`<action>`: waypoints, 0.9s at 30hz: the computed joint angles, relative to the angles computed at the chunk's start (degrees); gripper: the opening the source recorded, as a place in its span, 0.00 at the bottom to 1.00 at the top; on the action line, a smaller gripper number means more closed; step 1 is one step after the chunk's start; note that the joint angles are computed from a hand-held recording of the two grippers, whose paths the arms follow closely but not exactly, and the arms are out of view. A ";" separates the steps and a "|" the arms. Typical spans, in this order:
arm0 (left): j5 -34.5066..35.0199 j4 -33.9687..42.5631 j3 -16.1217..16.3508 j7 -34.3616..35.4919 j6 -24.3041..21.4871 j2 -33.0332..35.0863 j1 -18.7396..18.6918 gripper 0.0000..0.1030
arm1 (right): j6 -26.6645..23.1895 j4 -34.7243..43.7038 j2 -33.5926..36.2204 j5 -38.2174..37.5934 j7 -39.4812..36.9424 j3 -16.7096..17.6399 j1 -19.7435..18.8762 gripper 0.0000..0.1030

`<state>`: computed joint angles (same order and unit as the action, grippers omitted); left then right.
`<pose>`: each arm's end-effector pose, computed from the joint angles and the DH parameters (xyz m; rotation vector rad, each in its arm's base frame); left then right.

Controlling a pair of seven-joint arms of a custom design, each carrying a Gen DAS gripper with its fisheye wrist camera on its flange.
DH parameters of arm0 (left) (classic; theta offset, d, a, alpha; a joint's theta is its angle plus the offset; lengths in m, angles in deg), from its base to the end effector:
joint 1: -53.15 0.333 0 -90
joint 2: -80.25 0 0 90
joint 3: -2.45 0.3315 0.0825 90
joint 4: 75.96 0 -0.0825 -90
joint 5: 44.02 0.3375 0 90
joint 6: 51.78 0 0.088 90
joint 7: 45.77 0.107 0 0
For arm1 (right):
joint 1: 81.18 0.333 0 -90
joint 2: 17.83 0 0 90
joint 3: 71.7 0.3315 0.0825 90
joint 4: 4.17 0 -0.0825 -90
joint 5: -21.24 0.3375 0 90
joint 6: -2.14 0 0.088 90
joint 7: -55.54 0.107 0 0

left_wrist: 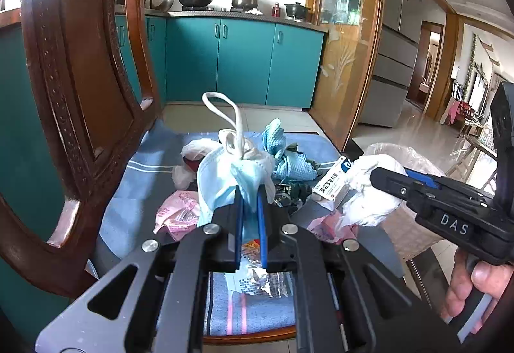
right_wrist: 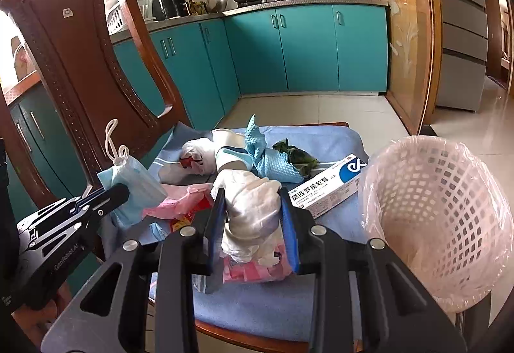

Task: Collect trash
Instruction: 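Grasp the white tissue with the right tool while the left tool grasps the light blue face mask, then carry the white tissue over the white basket and open the right tool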

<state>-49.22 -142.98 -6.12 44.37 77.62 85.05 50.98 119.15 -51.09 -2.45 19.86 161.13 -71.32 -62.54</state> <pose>0.5332 -0.0967 0.8576 -1.5264 1.7988 -1.0847 0.5360 0.1822 0.8707 -1.6333 1.5404 -0.5652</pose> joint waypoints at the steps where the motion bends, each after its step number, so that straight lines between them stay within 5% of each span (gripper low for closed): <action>1: -0.17 -0.28 0.04 0.14 -0.08 -0.20 0.09 0.09 | 0.00 0.01 0.04 -0.06 0.16 -0.04 0.02 0.32; 27: -0.52 2.88 -0.18 0.46 -2.79 1.63 0.33 0.09 | 0.75 -3.01 -1.33 -0.54 -0.14 0.45 0.60 0.32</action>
<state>-49.74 -140.10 -6.30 44.83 74.83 86.68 51.31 119.90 -54.09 -3.77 19.33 161.00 -70.87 -61.94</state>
